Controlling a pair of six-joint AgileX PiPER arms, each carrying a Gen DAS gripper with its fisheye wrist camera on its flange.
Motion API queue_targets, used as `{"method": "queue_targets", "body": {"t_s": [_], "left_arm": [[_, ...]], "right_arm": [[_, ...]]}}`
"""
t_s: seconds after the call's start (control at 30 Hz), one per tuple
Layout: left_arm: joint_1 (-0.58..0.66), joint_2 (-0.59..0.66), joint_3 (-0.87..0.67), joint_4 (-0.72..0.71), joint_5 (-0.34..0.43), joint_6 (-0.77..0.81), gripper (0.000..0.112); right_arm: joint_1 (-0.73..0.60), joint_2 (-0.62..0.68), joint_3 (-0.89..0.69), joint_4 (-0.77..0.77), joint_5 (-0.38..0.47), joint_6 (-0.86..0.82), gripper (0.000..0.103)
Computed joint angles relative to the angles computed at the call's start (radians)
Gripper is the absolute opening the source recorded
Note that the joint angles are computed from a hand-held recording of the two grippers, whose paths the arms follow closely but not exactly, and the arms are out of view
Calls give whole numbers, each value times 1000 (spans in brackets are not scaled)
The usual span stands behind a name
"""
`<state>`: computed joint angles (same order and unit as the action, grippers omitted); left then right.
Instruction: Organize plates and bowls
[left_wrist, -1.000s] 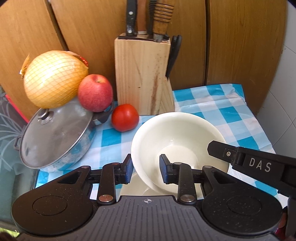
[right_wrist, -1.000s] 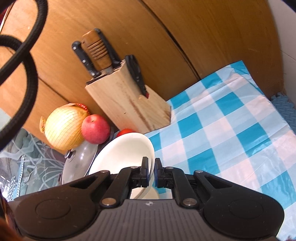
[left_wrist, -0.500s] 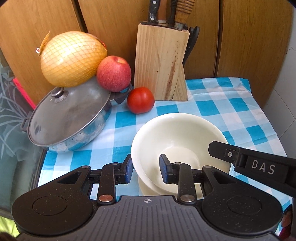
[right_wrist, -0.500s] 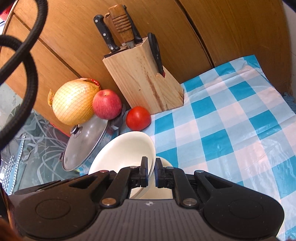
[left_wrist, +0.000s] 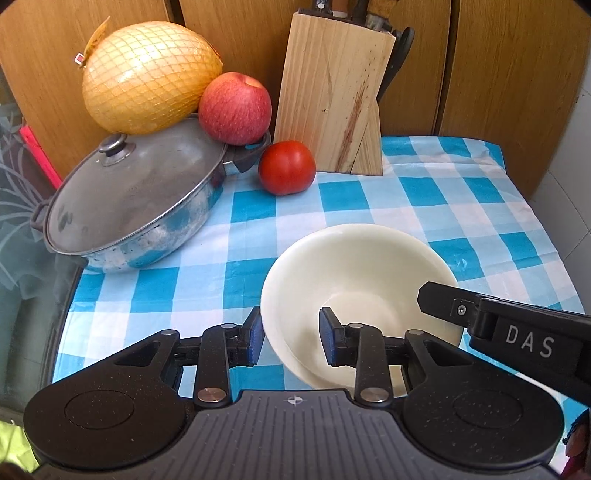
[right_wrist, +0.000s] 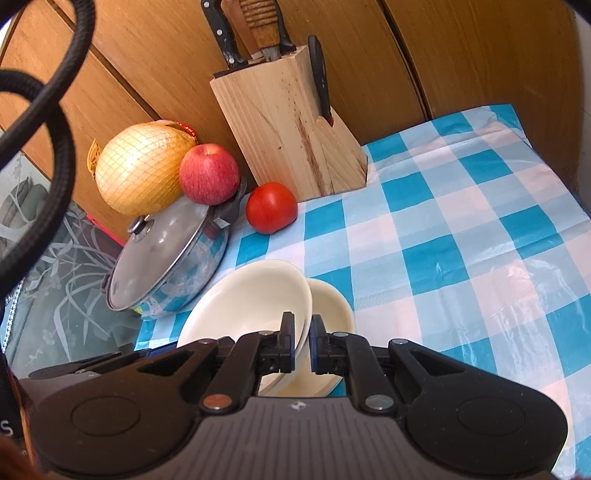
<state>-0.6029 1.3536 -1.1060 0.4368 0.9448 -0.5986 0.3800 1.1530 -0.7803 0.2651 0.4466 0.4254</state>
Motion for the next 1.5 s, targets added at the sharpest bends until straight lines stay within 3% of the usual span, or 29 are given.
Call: {"method": "queue_targets", "body": {"t_s": [0.23, 0.3, 0.47, 0.63, 1.0, 1.37, 1.5], "left_arm": [[60, -2, 38, -83, -82, 64, 43], [66, -10, 58, -75, -101, 61, 43], [116, -39, 84, -150, -143, 132, 46], [143, -51, 93, -212, -184, 209, 66], [189, -50, 103, -270, -197, 298, 80], [244, -80, 122, -355, -203, 406, 80], [287, -85, 120, -431, -199, 466, 72]], "right_arm": [[51, 18, -9, -191, -7, 177, 14], [53, 21, -9, -216, -1, 198, 18], [95, 9, -2, -431, 13, 401, 21], [112, 1, 6, -484, 24, 454, 25], [79, 25, 17, -399, 13, 378, 26], [35, 14, 30, -249, 6, 250, 27], [17, 12, 41, -181, -3, 202, 27]]}}
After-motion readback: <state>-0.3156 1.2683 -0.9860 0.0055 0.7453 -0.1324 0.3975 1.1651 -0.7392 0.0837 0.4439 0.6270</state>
